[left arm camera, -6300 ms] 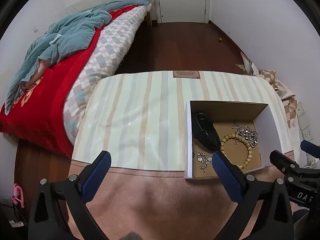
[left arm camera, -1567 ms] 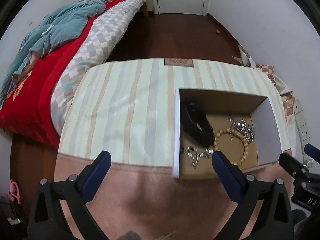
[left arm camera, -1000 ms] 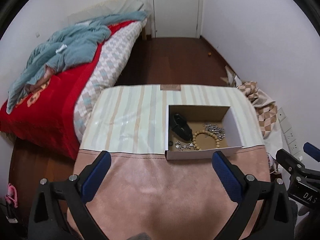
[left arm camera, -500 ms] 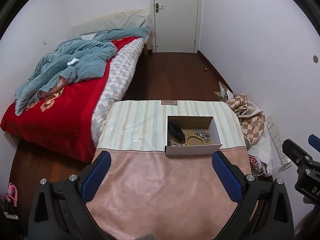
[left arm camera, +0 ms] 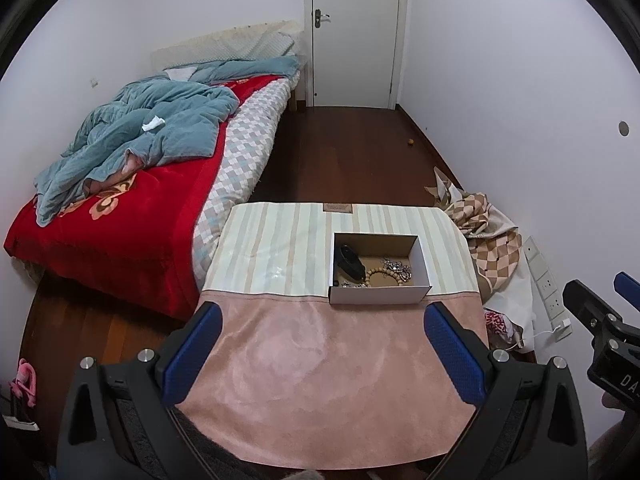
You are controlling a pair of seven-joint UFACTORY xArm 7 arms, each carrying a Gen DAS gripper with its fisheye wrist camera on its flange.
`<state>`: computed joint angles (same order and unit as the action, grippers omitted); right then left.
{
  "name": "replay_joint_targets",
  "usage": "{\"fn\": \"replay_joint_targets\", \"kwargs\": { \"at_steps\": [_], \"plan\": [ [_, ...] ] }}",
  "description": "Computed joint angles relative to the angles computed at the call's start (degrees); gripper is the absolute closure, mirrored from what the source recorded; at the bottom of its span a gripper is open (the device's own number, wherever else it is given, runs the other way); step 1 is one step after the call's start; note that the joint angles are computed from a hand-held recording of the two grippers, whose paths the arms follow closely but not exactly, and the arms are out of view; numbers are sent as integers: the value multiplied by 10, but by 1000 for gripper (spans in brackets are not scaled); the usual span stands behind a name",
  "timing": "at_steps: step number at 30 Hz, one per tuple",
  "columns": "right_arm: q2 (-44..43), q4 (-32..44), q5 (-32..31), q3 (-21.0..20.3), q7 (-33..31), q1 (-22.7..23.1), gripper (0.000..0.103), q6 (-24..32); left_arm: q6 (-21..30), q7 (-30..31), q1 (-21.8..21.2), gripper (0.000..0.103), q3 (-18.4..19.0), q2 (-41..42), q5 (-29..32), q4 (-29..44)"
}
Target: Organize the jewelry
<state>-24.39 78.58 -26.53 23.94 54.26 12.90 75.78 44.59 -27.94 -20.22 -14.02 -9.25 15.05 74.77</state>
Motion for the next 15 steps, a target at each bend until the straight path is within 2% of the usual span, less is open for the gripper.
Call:
{"fn": "replay_joint_targets", "kwargs": {
  "at_steps": [5, 10, 15],
  "plan": [
    [13, -1, 2, -8, -5, 1, 1, -8, 4, -17, -3, 0, -1, 28, 8, 20],
    [41, 5, -11, -18, -6, 2, 1, -26, 9, -41, -10, 0, 3, 70, 43, 57],
    [74, 10, -27, -35, 3, 4, 1, -40, 25, -56, -26, 0, 19, 121, 64, 102]
  ]
}}
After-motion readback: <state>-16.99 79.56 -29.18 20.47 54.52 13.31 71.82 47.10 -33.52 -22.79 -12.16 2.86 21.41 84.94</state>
